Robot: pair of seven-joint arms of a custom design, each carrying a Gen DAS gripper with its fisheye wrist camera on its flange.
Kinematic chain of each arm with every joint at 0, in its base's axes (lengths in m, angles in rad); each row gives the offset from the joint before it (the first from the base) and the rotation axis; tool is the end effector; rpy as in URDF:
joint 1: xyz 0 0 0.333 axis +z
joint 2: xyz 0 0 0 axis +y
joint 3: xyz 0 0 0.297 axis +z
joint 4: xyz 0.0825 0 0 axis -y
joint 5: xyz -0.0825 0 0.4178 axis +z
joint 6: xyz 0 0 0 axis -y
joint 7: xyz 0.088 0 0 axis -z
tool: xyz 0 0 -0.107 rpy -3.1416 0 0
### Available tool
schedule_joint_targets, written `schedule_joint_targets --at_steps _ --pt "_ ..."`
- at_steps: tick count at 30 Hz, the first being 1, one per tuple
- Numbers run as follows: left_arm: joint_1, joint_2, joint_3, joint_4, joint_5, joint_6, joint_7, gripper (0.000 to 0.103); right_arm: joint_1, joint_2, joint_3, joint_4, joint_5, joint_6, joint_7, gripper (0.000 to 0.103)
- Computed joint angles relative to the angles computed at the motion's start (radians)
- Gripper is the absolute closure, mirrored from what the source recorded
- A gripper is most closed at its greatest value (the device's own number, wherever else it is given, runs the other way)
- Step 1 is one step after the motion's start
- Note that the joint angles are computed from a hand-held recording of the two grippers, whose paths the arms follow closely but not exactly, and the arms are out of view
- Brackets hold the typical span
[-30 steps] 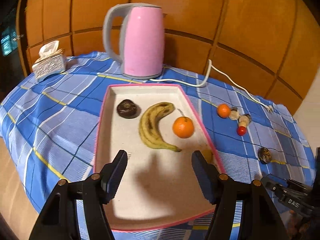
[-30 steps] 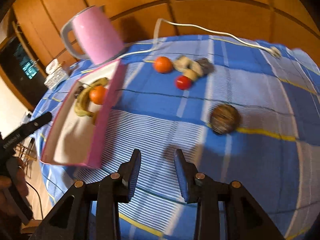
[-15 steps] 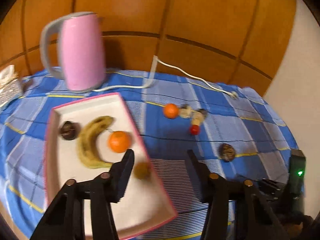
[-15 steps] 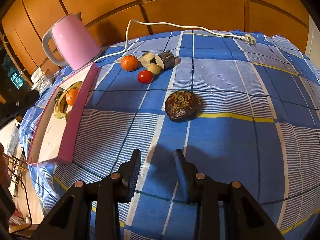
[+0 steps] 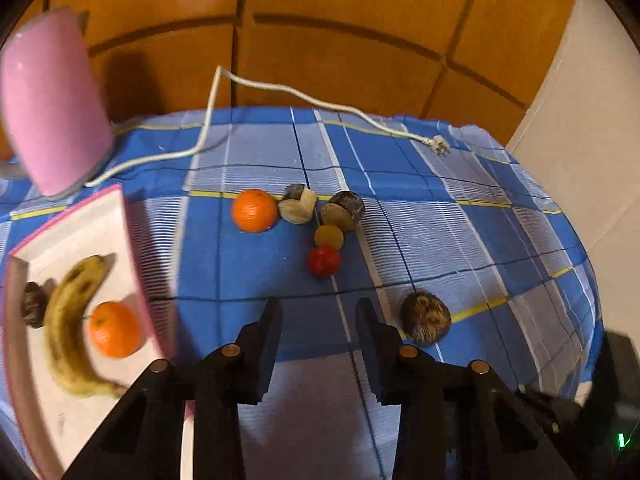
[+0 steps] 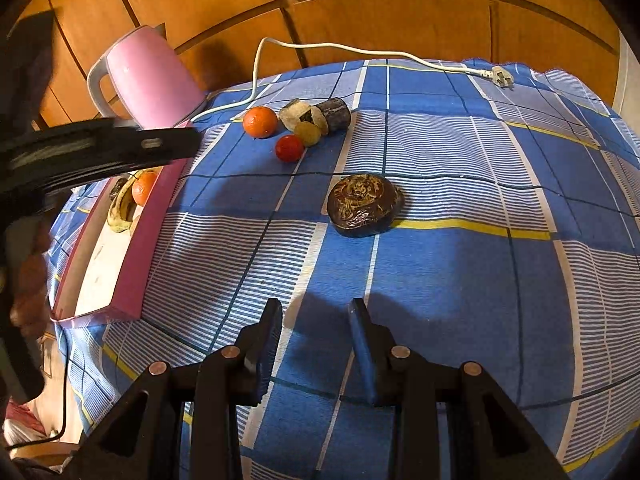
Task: Organize fruits
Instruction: 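Carry the beige fruit with the right gripper into the tray and release, then grasp the red cherry tomato with the left gripper while the right gripper grasps the dark brown block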
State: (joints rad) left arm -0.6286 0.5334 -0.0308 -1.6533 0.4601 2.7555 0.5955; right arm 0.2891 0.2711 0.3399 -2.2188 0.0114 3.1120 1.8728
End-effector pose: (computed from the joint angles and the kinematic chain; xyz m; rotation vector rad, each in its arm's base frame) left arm 0.5756 -0.4655 0.3270 -1.9080 2.0114 -0.8111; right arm 0.4977 0.3572 0.2884 -1.9978 1.5126 -0.1530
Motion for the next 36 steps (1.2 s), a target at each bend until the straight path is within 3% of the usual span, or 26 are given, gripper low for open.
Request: schedule_joint_targets --at_steps 5,13,16,21,24,27,30,33,36 --pt "0.026 0.131 -0.031 0.165 -0.088 -0.048 0.083 0.073 -0.024 -0.006 0.026 -0.015 0.004 0.012 -0.025 0.068" --pt "0.011 0.286 -0.009 0.382 -0.151 -0.163 0.132 0.073 -0.133 0.008 0.139 -0.019 0.074 0.022 -0.106 0.068" --pt "0.006 0.323 0.002 0.429 -0.156 -0.182 0.132 0.078 -0.148 0.012 0.155 -0.018 0.087 0.02 -0.12 0.068" --pt "-0.006 0.265 0.021 0.33 -0.144 -0.114 0.095 0.079 -0.169 0.016 0.176 -0.02 0.1 0.024 -0.138 0.068" --pt "-0.021 0.195 0.028 0.217 -0.131 -0.053 0.057 0.079 -0.266 0.021 0.276 -0.022 0.15 0.015 -0.199 0.068" --pt "-0.061 0.125 0.057 0.105 -0.085 0.0 -0.005 0.079 -0.309 0.001 0.315 -0.037 0.183 0.032 -0.233 0.068" --pt "-0.089 0.085 0.072 0.025 -0.043 0.032 -0.074 0.079 -0.323 -0.018 0.315 -0.033 0.202 0.038 -0.245 0.068" --pt "-0.145 0.069 0.133 -0.017 0.053 0.077 -0.168 0.078 -0.339 -0.012 0.311 -0.003 0.22 0.038 -0.266 0.068" --pt "-0.12 0.069 0.112 -0.024 0.054 0.098 -0.187 0.078 -0.373 0.022 0.332 0.058 0.241 0.011 -0.318 0.068"
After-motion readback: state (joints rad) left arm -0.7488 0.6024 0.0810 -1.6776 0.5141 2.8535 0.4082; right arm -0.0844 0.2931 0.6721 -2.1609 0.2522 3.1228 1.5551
